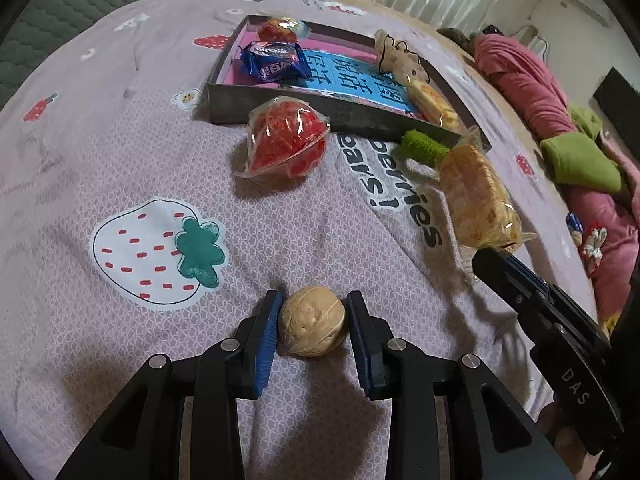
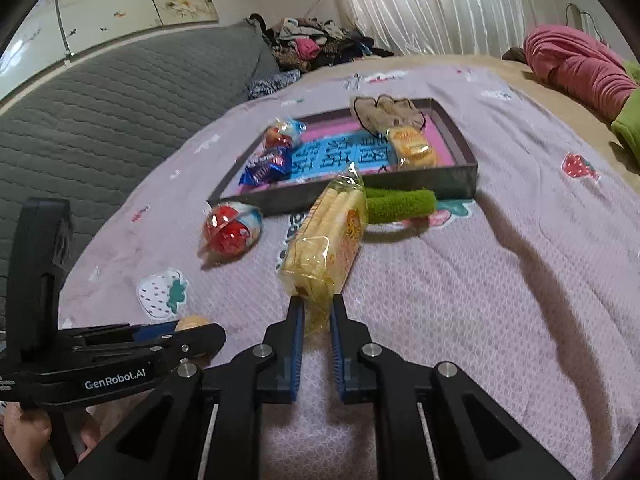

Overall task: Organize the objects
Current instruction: 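Lift the walnut and biscuit stick pack and carry both toward the tray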

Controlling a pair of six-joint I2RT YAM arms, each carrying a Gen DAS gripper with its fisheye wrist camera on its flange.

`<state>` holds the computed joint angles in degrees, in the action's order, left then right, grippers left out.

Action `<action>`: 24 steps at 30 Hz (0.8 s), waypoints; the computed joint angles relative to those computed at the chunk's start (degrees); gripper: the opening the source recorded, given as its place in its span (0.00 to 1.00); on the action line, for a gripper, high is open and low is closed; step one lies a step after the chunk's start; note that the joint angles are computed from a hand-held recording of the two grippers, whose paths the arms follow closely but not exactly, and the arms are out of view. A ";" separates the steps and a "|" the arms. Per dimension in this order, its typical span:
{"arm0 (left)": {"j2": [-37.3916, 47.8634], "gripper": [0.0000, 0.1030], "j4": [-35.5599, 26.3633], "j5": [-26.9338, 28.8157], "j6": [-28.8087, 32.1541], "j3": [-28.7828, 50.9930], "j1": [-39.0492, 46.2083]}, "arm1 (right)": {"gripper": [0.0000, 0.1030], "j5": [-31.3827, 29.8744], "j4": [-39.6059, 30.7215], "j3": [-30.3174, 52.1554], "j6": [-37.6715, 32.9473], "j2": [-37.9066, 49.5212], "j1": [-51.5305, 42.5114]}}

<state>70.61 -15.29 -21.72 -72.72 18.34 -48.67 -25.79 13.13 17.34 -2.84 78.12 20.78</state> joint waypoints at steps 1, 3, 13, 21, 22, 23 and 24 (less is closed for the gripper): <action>-0.05 0.33 -0.05 -0.24 -0.27 -0.01 -0.23 | 0.12 -0.03 -0.29 0.15 -0.26 0.00 0.08; -0.46 0.33 -0.46 -0.42 -0.81 0.03 -0.63 | 0.12 -0.53 -0.47 -0.09 -0.55 -0.40 -0.44; -2.22 0.33 -3.57 -1.79 -1.94 1.19 -2.19 | 0.12 -3.66 -6.42 -0.74 -2.06 -8.01 -3.09; -6.01 0.33 -10.81 -4.36 -3.87 3.89 -4.85 | 0.12 -4.73 -12.34 -0.18 -3.07 -14.34 -3.88; -6.49 0.33 -11.72 -4.85 -4.24 4.26 -5.35 | 0.12 -4.85 -13.16 -0.06 -3.15 -15.13 -4.00; -6.96 0.33 -13.09 -5.30 -4.51 4.94 -5.77 | 0.12 -5.16 -14.19 0.07 -3.20 -16.38 -4.30; -7.29 0.33 -13.78 -5.51 -4.67 5.24 -6.02 | 0.12 -5.07 -14.76 0.31 -3.13 -16.96 -4.26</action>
